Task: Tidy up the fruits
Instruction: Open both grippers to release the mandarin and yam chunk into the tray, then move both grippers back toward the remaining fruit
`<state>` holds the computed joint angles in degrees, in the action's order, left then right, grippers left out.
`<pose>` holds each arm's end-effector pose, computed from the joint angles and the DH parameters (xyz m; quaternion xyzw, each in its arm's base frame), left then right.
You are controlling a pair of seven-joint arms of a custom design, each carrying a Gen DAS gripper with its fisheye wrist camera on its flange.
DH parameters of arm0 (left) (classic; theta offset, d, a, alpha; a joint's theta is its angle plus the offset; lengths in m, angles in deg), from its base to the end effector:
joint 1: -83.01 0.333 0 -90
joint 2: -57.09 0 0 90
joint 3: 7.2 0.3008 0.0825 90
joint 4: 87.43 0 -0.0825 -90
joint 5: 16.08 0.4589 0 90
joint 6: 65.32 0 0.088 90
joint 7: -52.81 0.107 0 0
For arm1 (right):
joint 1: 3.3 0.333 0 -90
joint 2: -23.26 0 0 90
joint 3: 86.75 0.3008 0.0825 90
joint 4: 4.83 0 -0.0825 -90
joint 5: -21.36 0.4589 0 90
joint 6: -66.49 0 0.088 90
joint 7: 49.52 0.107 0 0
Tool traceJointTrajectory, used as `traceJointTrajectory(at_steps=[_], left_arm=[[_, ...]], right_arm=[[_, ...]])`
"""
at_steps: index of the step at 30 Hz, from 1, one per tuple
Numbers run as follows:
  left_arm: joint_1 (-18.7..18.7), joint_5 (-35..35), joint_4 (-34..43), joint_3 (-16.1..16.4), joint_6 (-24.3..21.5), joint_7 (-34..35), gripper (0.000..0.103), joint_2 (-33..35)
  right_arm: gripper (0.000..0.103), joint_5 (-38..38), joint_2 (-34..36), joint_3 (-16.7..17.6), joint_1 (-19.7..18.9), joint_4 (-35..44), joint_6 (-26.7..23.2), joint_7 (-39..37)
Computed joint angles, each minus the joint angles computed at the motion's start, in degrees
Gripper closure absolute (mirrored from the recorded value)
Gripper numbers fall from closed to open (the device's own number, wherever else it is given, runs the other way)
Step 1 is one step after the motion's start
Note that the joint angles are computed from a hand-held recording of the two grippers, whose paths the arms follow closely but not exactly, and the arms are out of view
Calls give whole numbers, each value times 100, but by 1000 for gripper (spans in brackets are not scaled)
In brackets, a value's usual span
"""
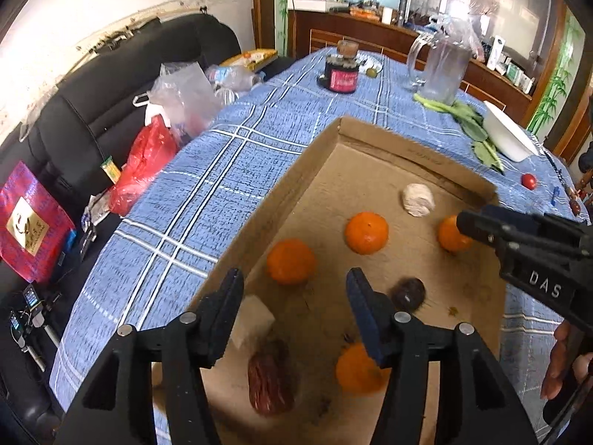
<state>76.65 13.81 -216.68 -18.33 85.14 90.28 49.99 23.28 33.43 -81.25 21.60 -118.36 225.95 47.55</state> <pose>0.5721 -0.1937 0.4105 -0.7424 0.5990 -0.1964 0.2268 0.6019 0.3490 0.3936 -0.7858 0.5365 -0.1196 0.2836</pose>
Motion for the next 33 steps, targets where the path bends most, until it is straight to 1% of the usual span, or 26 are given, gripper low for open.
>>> traceJointTrajectory(at_steps=[3,5,6,10,12,14,15,18,20,21,22,26,30,33], left_arm=[[-45,175,-250,-104,107,-241,40,-274],[-92,192,-355,-155,186,-285,37,-378],[-129,183,-424,-187,253,-314,36,-441],[-264,101,-542,-294,423,-348,36,-549],[-283,246,-556,-395,465,-488,35,-577],[-293,477,-529,-518,476,-718,35,-580],[-292,605,-521,-572,494,-882,35,-585],[-268,1121,-503,-739,551,-1406,34,-605],[-304,1412,-432,-808,510,-1602,30,-561],[-343,1530,-351,-838,455,-1642,27,-493],[-395,1586,-278,-840,393,-1655,27,-428],[-635,1537,6,-760,383,-1557,27,-129],[-846,1612,295,-721,363,-1510,27,163],[-1014,1519,545,-682,312,-1364,27,416]], right_arm=[[58,-23,-416,-5,0,-501,149,165],[52,-125,-732,9,-25,-879,251,324],[51,-211,-887,23,-48,-1059,288,427],[50,-675,-1535,156,-243,-1784,419,893],[48,-1024,-1853,285,-435,-2129,463,1225],[38,-1299,-2211,434,-663,-2509,495,1566],[36,-1404,-2398,518,-784,-2710,525,1737],[36,-1640,-2968,783,-1147,-3285,551,2136],[36,-1760,-3369,980,-1398,-3663,525,2385],[36,-1746,-3507,1014,-1457,-3792,503,2421],[36,-1709,-3675,1034,-1508,-3946,457,2464],[36,-1495,-4145,993,-1614,-4367,304,2434],[36,-1385,-4627,993,-1846,-4736,207,2434],[36,-1261,-4930,901,-2009,-4960,179,2378]])
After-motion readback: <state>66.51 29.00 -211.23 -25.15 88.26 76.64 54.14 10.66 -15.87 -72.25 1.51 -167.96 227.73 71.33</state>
